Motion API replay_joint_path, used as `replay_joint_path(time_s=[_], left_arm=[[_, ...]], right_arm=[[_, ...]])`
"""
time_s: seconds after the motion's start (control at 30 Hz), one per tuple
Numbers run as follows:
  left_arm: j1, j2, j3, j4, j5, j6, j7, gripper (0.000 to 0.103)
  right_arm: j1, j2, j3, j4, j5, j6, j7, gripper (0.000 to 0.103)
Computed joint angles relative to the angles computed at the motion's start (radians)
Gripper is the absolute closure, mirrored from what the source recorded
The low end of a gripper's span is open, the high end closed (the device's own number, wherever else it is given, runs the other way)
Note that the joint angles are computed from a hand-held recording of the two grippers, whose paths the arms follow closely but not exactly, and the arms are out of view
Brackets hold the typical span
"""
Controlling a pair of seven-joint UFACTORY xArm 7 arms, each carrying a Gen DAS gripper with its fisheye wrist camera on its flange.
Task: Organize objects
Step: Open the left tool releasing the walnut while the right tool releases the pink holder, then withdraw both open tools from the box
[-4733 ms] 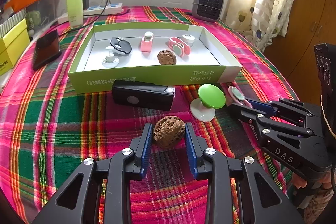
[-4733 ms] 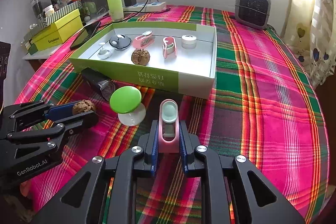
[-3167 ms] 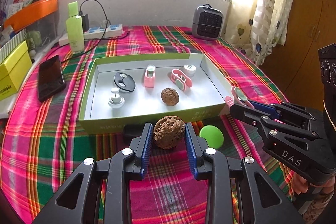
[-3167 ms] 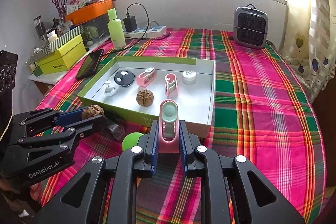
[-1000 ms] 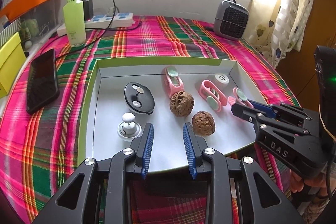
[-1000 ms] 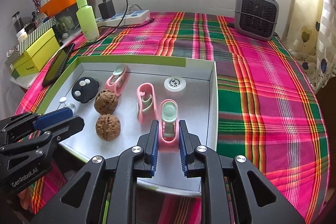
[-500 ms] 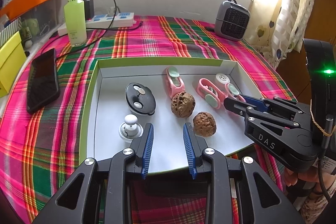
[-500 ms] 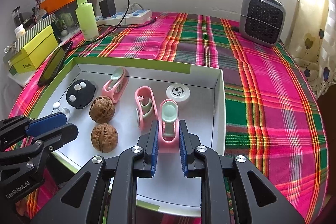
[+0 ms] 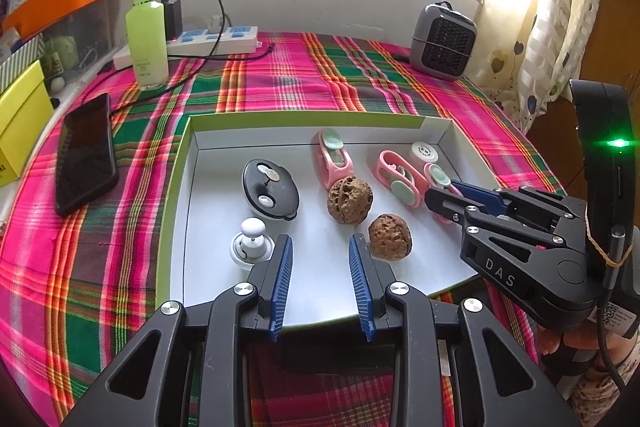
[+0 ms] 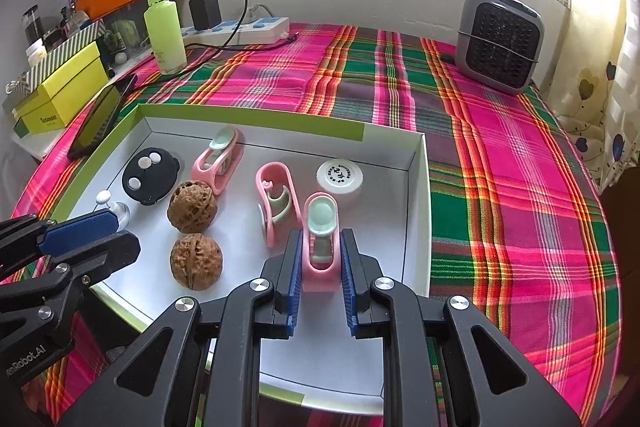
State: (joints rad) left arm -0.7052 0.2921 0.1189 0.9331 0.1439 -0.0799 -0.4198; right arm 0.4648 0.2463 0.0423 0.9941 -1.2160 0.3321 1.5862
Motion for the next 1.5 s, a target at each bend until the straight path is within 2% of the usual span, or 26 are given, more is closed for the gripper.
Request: replay_joint_path(time_s=[0.1, 0.33, 0.83, 0.97, 1.17, 1.27, 1.4, 1.5], left_arm=[[-0.010, -0.004, 0.011, -0.002, 0.001, 0.001, -0.003, 0.076], [-0.038, -0.007, 0.044, -0.006, 0.012, 0.003, -0.019, 0.075], [-0.139, -0.030, 0.158, -0.036, 0.065, -0.006, -0.087, 0.070], [-0.188, -0.044, 0.210, -0.057, 0.069, -0.018, -0.100, 0.068], [-0.292, -0.070, 0.322, -0.098, 0.056, -0.035, -0.099, 0.068], [-0.354, -0.084, 0.387, -0.122, 0.031, -0.045, -0.084, 0.067], [-0.396, -0.104, 0.430, -0.156, -0.017, -0.063, -0.045, 0.067], [-0.462, -0.118, 0.498, -0.184, -0.064, -0.075, -0.016, 0.067]], right_arm=[[0.002, 0.000, 0.000, 0.000, -0.001, 0.006, 0.002, 0.084], [0.005, -0.004, 0.003, -0.002, -0.012, 0.011, 0.016, 0.068], [-0.002, -0.046, 0.027, -0.032, -0.075, 0.018, 0.101, 0.057], [-0.006, -0.066, 0.041, -0.049, -0.099, 0.027, 0.138, 0.057], [-0.013, -0.100, 0.066, -0.077, -0.135, 0.044, 0.196, 0.057], [-0.017, -0.117, 0.078, -0.093, -0.151, 0.049, 0.223, 0.057], [-0.023, -0.138, 0.094, -0.110, -0.172, 0.053, 0.252, 0.057], [-0.027, -0.157, 0.105, -0.124, -0.191, 0.056, 0.279, 0.057]])
